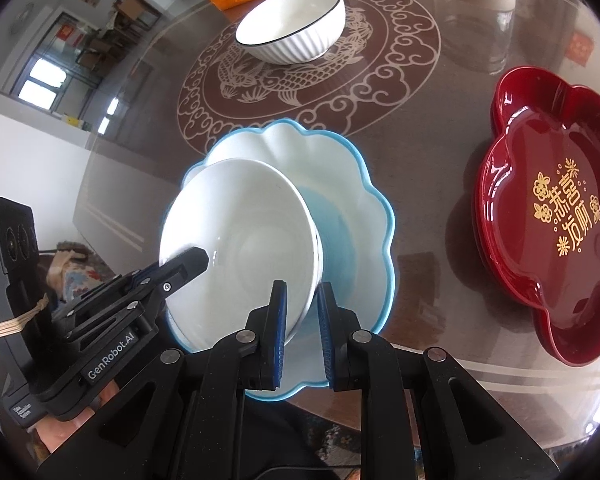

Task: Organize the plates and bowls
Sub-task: 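Lower the patterned bowl into the scalloped bowl and open the left gripper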

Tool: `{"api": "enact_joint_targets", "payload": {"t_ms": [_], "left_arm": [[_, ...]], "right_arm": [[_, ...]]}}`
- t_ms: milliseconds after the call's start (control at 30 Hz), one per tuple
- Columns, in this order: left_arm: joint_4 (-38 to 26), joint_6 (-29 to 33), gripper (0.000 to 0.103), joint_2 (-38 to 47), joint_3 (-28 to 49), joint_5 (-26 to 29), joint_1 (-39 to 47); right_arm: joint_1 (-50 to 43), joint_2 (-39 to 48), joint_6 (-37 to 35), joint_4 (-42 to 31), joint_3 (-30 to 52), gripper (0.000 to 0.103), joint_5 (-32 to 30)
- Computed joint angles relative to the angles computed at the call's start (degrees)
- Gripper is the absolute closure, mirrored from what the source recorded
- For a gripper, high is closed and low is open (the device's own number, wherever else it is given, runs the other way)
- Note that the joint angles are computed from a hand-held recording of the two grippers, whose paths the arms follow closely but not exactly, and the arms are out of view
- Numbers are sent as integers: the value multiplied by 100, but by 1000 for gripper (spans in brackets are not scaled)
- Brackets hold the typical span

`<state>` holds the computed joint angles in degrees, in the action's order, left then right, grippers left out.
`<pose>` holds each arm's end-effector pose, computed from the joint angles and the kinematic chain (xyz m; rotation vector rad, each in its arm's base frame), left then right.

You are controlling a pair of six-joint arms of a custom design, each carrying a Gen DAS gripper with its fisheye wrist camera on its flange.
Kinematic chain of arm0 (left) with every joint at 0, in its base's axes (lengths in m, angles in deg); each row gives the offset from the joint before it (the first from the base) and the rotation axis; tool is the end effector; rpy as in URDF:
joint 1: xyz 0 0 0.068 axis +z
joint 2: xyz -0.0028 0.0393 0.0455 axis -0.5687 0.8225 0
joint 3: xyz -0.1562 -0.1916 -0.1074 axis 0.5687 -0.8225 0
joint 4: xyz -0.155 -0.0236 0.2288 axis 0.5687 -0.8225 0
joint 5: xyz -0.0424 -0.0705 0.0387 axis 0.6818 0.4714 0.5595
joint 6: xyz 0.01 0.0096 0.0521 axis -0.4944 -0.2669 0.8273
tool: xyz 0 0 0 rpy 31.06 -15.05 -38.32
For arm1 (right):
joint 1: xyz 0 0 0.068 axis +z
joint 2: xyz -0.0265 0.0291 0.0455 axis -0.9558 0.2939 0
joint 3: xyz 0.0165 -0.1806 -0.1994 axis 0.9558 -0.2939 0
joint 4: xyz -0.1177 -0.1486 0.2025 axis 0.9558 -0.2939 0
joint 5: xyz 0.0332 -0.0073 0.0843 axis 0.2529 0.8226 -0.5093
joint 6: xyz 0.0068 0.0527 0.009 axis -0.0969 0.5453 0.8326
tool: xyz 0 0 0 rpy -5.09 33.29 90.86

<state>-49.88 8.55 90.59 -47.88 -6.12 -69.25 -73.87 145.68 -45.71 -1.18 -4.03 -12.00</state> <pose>0.1841 -0.1197 0.1758 -0.6248 2.6268 -0.2930 0.2983 0.0109 0.1813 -0.7407 2.8696 0.6865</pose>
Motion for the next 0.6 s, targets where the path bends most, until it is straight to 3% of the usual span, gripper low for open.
{"api": "enact_joint_targets", "payload": {"t_ms": [400,467,533,600], "left_arm": [[134,78,93,-3,-37,-84,-23],[153,104,87,-76,-72,-147,-71],[171,135,82,-181,-106,-202,-82],[56,135,70,-315,-72,-378,-120]], "right_arm": [[-13,27,-99,127,-40,82,-18],[-1,-80,-133,233,-116,80,-28],[7,-161,-227,312,-165,69,-82],[3,-289,-251,395,-228,58,-92]]}}
